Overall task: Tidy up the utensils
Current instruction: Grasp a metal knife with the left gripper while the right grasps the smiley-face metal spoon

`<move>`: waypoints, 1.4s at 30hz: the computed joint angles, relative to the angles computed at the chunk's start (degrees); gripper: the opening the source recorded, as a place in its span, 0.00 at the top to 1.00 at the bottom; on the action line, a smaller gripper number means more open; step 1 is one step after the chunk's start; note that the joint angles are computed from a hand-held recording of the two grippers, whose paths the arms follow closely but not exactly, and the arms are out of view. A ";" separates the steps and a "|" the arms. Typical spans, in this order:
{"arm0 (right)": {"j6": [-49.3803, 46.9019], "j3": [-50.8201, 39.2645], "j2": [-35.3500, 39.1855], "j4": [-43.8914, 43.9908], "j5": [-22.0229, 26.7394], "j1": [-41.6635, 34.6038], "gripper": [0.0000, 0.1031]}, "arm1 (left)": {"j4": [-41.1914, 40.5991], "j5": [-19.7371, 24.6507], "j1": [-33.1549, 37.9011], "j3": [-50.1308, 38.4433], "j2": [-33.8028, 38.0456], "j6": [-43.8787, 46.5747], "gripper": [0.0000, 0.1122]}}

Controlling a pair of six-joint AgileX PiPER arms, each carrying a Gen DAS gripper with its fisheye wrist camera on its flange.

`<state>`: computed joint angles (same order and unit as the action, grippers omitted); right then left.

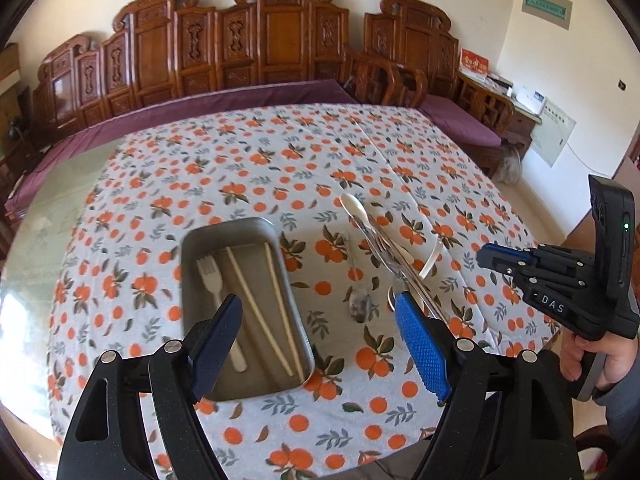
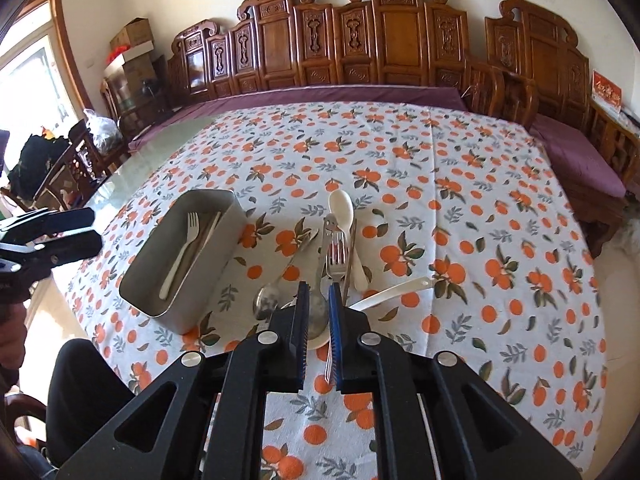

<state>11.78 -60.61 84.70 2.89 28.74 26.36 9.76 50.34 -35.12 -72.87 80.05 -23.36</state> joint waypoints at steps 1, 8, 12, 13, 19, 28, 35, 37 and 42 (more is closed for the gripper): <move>-1.02 -0.13 0.78 0.80 -0.26 -0.29 0.89 | -1.22 -0.51 0.21 -0.61 1.51 1.01 0.33; -7.22 -0.12 5.25 5.57 -2.67 -1.66 0.89 | -7.24 -2.29 1.58 -6.20 12.06 6.54 0.41; -9.94 0.17 6.94 7.95 -3.69 -2.18 0.89 | -11.55 -0.32 2.87 -11.90 19.70 9.94 0.55; -10.32 0.29 7.23 8.09 -3.98 -2.25 0.89 | -12.35 0.16 3.14 -13.14 21.37 10.49 0.59; -14.28 0.52 8.32 11.63 -4.51 -3.61 0.89 | -15.08 3.88 3.80 -21.84 31.59 12.26 0.75; -20.40 0.79 9.72 17.72 -4.76 -5.90 0.89 | -12.37 8.53 3.44 -28.81 39.46 10.36 0.81; -20.11 0.33 10.36 17.65 -4.96 -5.58 0.89 | -13.73 8.42 4.67 -29.06 40.39 11.79 0.84; -19.39 0.08 10.37 16.98 -5.02 -5.40 0.89 | -13.85 8.73 4.72 -29.33 40.40 11.98 0.84; -17.77 -0.59 10.48 15.60 -4.63 -5.21 0.89 | -15.42 8.85 4.69 -30.23 41.15 13.33 0.98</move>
